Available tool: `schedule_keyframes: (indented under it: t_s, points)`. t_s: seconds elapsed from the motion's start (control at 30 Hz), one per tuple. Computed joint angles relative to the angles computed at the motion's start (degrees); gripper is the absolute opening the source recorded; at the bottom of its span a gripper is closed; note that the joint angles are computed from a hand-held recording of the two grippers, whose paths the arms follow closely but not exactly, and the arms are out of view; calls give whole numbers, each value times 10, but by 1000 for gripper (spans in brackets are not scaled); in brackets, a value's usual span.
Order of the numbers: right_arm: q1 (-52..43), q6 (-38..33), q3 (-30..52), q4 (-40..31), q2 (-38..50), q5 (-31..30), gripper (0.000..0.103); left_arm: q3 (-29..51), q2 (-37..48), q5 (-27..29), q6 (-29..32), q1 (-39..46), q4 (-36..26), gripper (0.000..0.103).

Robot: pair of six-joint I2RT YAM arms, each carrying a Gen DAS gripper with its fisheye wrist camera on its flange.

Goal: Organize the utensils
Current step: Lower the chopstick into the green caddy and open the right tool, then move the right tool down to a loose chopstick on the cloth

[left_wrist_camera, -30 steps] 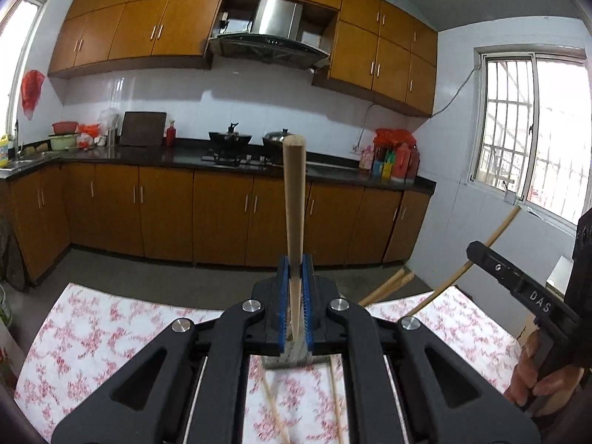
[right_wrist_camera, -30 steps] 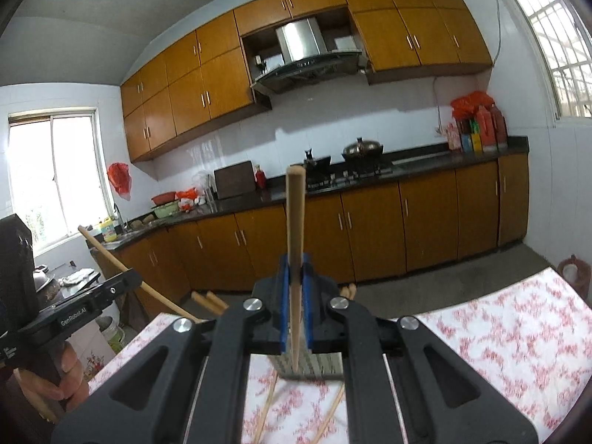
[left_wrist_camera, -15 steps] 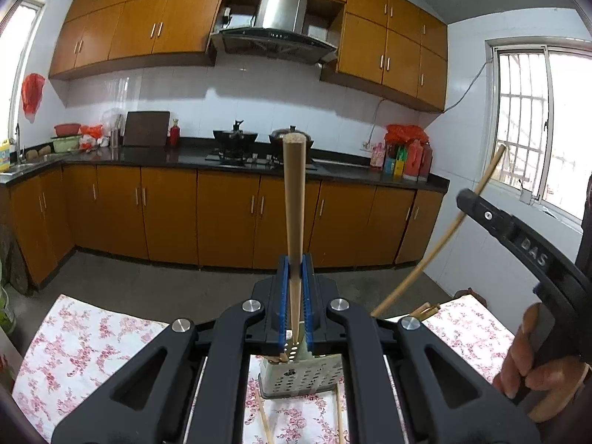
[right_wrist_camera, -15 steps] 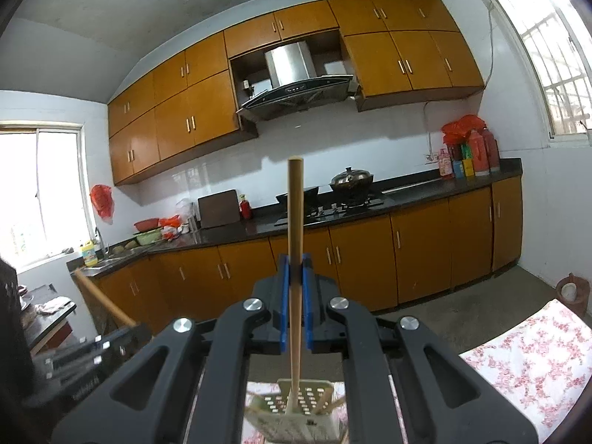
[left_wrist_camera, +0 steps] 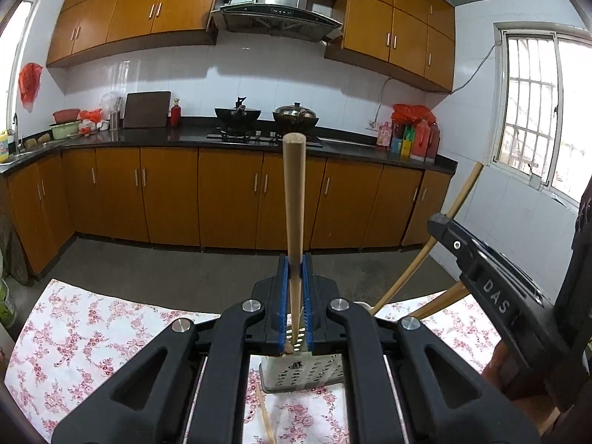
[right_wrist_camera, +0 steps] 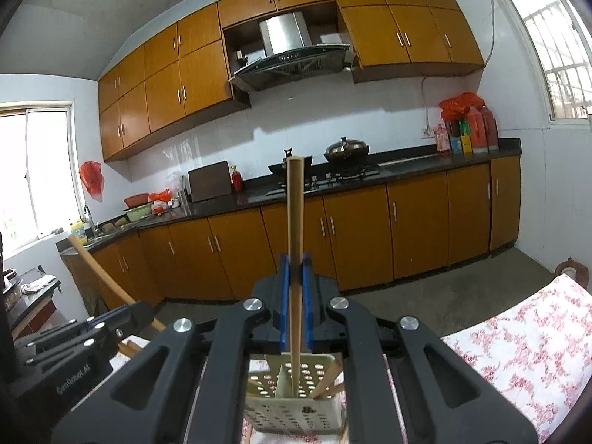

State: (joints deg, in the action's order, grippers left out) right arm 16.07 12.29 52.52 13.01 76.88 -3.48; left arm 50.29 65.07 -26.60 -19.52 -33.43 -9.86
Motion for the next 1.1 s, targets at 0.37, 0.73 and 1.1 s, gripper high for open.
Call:
schedule_keyframes:
  t_s: [0.37, 0.73, 1.1]
  points:
    - [7, 1, -37, -17, -48, 14, 21, 31, 2, -8, -11, -11, -46, 8]
    - [-73, 1, -140, -119, -239, -25, 43, 2, -121, -59, -32, -63, -109, 39]
    - [-105, -1, -300, -180, -257, -53, 45, -114, -266, -128, -117, -92, -260, 46]
